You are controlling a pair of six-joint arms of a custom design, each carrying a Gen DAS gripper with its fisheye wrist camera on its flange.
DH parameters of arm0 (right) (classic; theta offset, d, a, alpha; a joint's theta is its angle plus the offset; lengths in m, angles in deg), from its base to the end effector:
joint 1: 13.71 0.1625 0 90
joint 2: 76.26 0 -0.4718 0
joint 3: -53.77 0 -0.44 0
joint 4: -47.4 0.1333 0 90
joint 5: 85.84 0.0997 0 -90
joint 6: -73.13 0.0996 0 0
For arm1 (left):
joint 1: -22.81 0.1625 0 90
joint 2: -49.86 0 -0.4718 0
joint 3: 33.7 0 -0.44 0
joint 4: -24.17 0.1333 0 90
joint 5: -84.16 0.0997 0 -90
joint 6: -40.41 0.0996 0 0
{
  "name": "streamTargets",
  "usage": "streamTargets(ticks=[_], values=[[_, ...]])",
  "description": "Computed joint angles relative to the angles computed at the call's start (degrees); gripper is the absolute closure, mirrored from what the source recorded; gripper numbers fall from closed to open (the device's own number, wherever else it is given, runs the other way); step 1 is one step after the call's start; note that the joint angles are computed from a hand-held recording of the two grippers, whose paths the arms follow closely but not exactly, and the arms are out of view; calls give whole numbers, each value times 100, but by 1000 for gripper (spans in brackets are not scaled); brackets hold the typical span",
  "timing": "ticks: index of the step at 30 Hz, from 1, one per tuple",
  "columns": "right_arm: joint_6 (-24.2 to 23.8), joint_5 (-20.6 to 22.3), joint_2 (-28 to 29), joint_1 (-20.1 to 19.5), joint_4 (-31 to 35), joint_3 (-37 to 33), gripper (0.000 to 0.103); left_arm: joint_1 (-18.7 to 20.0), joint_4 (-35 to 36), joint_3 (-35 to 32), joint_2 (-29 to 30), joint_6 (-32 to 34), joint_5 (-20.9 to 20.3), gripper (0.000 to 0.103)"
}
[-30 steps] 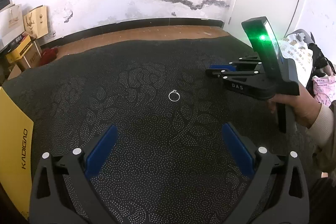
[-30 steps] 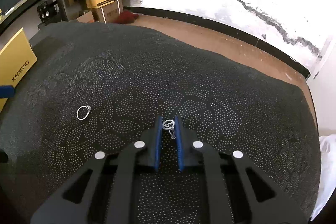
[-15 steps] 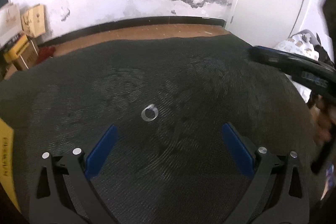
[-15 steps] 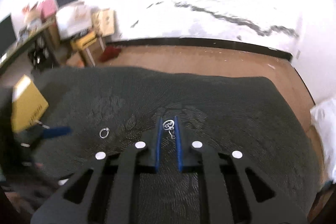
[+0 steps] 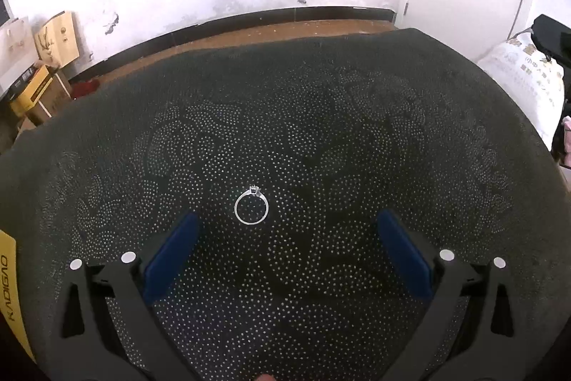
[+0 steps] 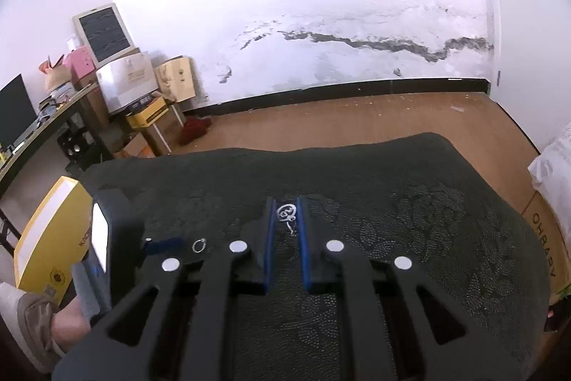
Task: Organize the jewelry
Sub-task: 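Lower the left gripper onto the silver ring and close it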
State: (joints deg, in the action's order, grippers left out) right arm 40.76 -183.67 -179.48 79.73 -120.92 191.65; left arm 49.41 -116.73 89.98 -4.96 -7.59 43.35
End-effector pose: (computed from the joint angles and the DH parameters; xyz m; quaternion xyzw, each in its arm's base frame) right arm 0.1432 -0.3864 0.3690 0.2606 -0.8891 0.3434 0.1540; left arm -0.3584 -0.4128 0.0451 0.1847 0.8813 -0.2596 0.3489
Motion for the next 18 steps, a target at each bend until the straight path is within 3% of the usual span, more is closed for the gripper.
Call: streamTargets(ticks=[6, 11, 13, 15, 18], values=[[32, 219, -171, -103, 207, -82, 91, -12, -290, 142, -107, 156, -74, 6], [48, 310, -216, -162, 282, -114, 91, -44, -44, 106, -67, 39, 27, 10], [62, 353, -223, -181, 303, -137, 91, -67, -88, 131, -79, 4, 114, 32], [59, 404, -240, -191, 310, -144, 91, -79, -162, 175, -119, 103, 172, 47], [63, 416, -242, -176, 286, -150, 91, -78, -156, 204, -168, 126, 181, 48]])
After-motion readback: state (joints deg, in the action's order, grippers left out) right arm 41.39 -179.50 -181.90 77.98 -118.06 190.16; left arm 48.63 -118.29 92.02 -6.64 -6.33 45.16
